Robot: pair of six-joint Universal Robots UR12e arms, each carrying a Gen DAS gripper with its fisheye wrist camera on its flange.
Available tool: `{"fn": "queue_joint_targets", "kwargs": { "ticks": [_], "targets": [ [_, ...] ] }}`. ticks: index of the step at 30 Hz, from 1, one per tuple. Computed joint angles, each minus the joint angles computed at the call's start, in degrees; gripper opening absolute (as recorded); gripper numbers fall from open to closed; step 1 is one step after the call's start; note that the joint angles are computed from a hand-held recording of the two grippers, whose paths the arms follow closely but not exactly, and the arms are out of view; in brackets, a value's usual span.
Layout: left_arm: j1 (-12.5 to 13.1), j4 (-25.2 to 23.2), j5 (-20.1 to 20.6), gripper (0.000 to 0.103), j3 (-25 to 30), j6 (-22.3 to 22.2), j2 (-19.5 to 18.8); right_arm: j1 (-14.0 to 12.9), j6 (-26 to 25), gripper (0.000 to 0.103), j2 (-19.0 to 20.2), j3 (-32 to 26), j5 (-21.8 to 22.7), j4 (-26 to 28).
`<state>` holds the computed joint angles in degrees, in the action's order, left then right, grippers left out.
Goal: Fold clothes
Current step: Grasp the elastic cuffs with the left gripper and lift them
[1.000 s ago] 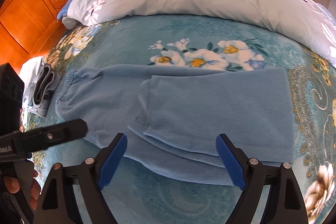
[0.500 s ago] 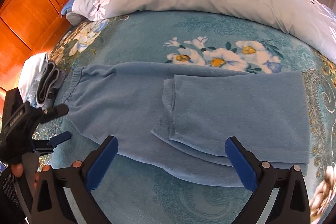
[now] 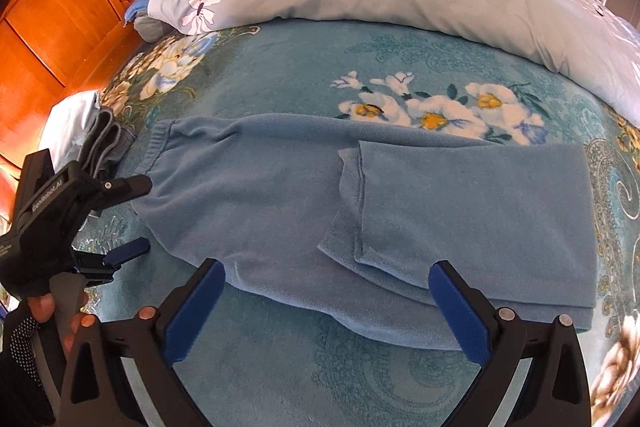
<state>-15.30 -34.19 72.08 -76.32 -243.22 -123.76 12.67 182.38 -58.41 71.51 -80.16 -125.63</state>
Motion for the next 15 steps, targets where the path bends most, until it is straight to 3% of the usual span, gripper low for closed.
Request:
{"fn": "queue_joint_targets", "kwargs": {
  "ticks": [2,5,8,9,14,15],
  "targets": [
    [0.3,1.0,-0.7,0.091,-0.4,-0.8,0.1,-0.1,0.2,0.103,-0.3,0.5,0.0,-0.1],
    [0.7,3.5,-1.6,0.067,-1.4,-3.8,0.1,-0.5,0.5,0.103,-1.0,1.5,0.2,-0.4],
    [1.1,4.0,-1.9,0.06,-2.1,-6.2,0.2,-0.8,0.5,0.103,-1.6,2.4,0.2,-0.5],
    [1.2,5.3,-1.8,0.053,-2.7,-7.3,0.4,-1.0,0.6,0.103,-1.8,2.8,0.3,-0.6],
    [1.2,0.3,2.2,0.035,-2.9,-8.5,1.8,-1.8,0.9,0.103,-3.1,4.5,0.2,-1.2],
    [1.3,0.5,2.5,0.027,-3.0,-8.2,1.9,-2.0,1.0,0.103,-3.3,4.8,0.1,-1.3]
  ]
}}
